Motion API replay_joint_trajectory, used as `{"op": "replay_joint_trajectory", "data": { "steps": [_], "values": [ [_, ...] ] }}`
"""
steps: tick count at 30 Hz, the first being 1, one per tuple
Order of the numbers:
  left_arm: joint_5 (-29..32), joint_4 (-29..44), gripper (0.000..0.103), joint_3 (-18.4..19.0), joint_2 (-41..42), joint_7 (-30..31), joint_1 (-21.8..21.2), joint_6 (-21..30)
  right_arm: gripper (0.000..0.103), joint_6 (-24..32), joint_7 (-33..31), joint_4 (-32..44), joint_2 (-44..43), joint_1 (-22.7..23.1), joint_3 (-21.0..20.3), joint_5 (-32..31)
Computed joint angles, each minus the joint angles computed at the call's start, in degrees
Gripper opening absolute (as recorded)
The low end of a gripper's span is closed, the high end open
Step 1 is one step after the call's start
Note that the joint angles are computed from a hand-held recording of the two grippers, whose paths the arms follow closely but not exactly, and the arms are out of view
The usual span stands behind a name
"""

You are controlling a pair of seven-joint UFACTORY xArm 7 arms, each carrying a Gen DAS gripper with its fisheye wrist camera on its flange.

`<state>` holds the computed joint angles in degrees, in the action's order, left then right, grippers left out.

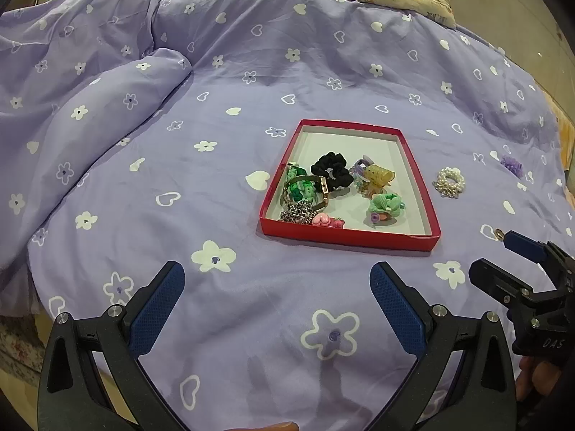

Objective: Organize jewelry

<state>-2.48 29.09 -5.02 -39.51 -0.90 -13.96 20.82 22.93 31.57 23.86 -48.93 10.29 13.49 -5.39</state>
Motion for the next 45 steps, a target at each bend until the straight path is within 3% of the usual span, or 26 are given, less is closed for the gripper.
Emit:
{"op": "replay_joint_trajectory", "data": {
  "steps": [45],
  "values": [
    [0.4,-0.1,0.103,-0.1,0.3,0.1,0.0,0.4,0.103,0.1,1.4,0.9,0.5,0.2,0.8,-0.2]
  ]
}}
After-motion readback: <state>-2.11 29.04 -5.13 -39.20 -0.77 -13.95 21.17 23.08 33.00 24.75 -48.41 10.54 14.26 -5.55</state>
